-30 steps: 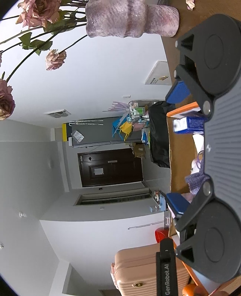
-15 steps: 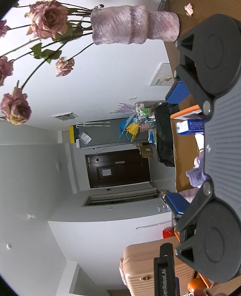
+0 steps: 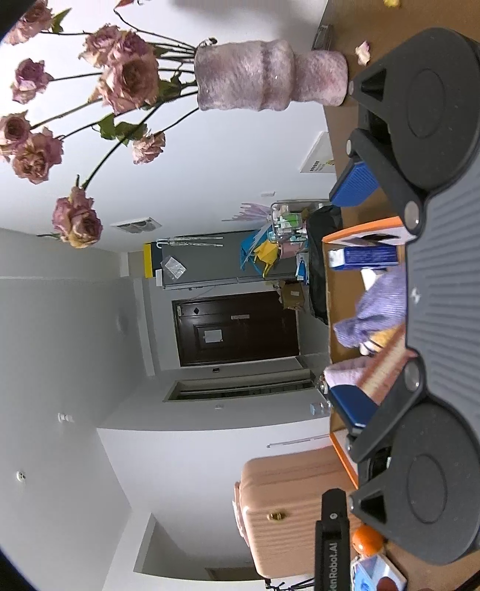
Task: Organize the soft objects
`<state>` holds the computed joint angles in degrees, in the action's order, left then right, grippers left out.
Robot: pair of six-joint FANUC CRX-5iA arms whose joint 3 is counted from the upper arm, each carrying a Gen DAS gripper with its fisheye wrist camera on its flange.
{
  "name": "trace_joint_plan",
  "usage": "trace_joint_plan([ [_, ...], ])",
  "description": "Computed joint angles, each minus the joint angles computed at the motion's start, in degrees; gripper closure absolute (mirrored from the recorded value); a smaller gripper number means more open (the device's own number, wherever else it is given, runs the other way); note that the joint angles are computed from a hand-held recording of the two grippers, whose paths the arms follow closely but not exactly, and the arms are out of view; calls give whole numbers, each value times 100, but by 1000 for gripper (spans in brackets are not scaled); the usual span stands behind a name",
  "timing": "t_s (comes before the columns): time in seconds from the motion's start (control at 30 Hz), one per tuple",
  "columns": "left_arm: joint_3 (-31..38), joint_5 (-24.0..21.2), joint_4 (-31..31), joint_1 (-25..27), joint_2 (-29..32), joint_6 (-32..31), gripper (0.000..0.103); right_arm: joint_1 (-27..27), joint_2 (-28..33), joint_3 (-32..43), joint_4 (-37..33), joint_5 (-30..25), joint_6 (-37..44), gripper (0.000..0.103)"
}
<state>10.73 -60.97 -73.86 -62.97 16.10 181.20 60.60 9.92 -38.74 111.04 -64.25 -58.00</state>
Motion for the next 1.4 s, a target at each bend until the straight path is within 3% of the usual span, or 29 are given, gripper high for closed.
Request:
trace_joint_plan([
  [0.7, -1321, -1132, 202, -1743, -1049, 288, 0, 3073, -506, -378, -2811, -1281, 724, 0],
  [1.0, -1514, -1996, 252, -2893, -1185, 422, 0, 4503, -426, -191, -3811, -1974, 631, 0],
  [1.13, -1631, -2162, 397, -3331, -1217, 564, 0, 5070, -348, -14, -4150, -2306, 707, 0],
  [1.4, -1619, -2710, 390, -4032, -1141, 913, 0, 5801, -25, 540, -4671, -2976, 918, 0],
])
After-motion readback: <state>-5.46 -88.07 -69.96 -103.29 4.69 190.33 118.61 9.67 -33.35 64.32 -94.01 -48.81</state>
